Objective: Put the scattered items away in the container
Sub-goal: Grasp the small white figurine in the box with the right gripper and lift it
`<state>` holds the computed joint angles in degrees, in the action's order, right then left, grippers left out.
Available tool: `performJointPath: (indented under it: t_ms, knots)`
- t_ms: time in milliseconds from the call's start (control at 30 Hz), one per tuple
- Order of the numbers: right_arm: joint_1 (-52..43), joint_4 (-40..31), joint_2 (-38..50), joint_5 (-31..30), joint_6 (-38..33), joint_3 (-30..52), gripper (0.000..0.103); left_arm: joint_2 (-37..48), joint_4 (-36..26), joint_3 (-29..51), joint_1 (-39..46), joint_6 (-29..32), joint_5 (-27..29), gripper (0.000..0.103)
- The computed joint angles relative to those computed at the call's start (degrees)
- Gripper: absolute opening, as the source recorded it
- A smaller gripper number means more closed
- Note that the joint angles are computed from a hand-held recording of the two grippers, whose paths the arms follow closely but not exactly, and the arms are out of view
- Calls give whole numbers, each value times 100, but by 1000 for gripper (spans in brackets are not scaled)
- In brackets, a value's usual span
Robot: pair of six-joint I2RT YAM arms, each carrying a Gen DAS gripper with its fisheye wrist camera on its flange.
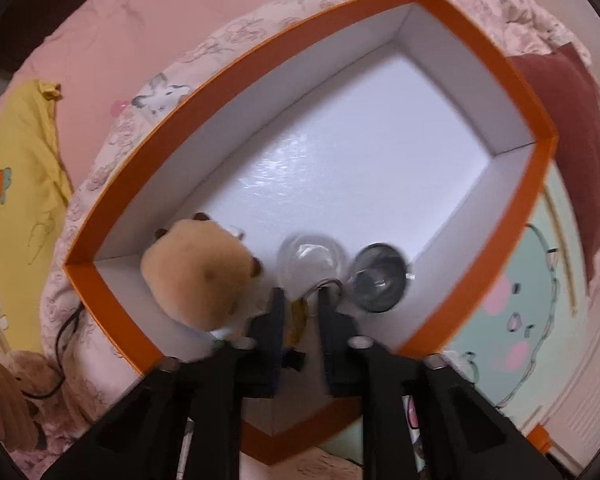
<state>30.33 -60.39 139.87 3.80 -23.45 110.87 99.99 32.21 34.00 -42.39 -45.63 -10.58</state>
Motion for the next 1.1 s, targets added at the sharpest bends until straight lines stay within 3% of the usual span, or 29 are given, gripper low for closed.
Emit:
performJointPath:
  t_ms: [33, 367, 567, 733, 900, 1100]
  knots:
    - [-7, 77, -52, 0, 10, -57, 4, 13, -3, 9, 1, -1, 9, 80]
    - [-439, 106, -866, -1051, -84, -260, 4, 31, -101, 90, 2, 19, -33, 80]
    - [-786, 1034, -2230, -1800, -130, -1666, 4, 128, -170, 192, -17, 22, -32, 80]
    - [-1359, 1171, -2783, -2506, -240, -2026, 4, 251, -291, 329, -54, 36, -18, 80]
    - [-2237, 1261, -3220, -2528, -569, -2585, 4, 414, -526, 569, -91, 32, -3, 80]
    - [-3057, 1884, -2934, -2250, -778, -3219, 4, 555, -936, 1033, -238, 97, 60, 80]
